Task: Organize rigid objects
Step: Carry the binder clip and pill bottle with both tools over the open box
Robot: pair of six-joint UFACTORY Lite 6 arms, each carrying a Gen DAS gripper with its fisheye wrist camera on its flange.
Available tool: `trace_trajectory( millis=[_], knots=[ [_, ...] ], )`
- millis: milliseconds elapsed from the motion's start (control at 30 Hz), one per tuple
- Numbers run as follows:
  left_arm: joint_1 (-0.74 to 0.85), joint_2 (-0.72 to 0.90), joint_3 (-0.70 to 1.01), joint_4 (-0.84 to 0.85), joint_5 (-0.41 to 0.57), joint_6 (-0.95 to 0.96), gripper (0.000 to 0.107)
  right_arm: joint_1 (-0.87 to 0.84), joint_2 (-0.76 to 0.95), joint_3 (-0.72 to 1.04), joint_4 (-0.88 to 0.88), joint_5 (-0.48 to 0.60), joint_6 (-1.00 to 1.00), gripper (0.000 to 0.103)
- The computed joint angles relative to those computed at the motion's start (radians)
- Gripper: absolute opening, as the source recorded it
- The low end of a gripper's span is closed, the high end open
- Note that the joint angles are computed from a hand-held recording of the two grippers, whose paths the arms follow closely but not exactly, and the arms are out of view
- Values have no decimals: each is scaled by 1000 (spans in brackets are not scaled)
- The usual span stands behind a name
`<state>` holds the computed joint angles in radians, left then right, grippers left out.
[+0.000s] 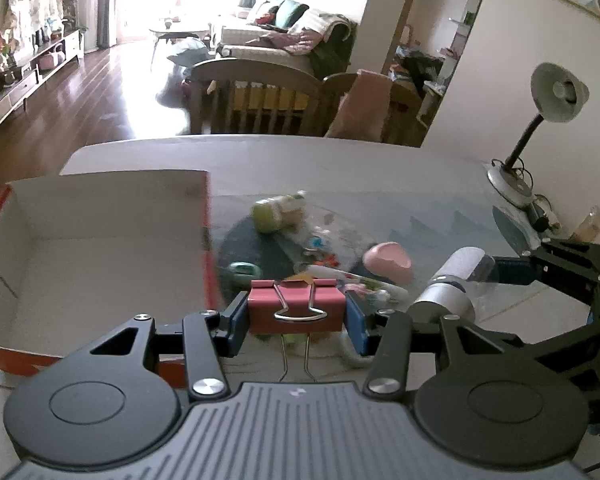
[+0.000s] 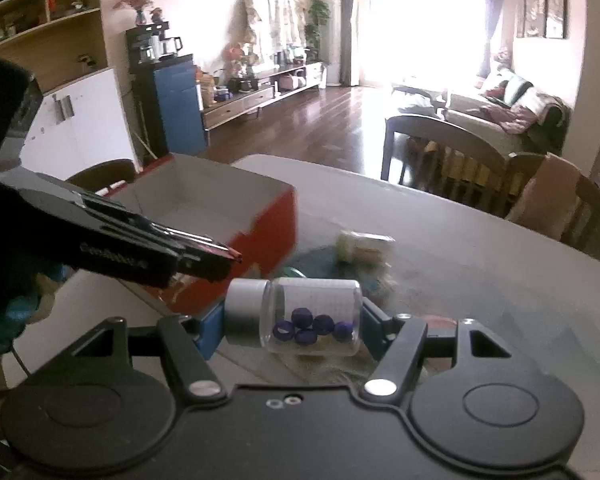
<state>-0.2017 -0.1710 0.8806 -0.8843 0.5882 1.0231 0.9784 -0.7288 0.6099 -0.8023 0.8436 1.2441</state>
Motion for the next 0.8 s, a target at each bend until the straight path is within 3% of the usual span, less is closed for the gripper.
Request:
trace_trajectory(
  millis=[333,567,800],
  knots=[
    [346,227,234,-64,207,291,48,-58,483,322,-73,-143,95,67],
    [446,498,510,-16,241,322,48,-105,824,587,-66,-216,75,67],
    [464,784,819,100,248,252,48,-150,1144,880,11,-203,-30,67]
  ],
)
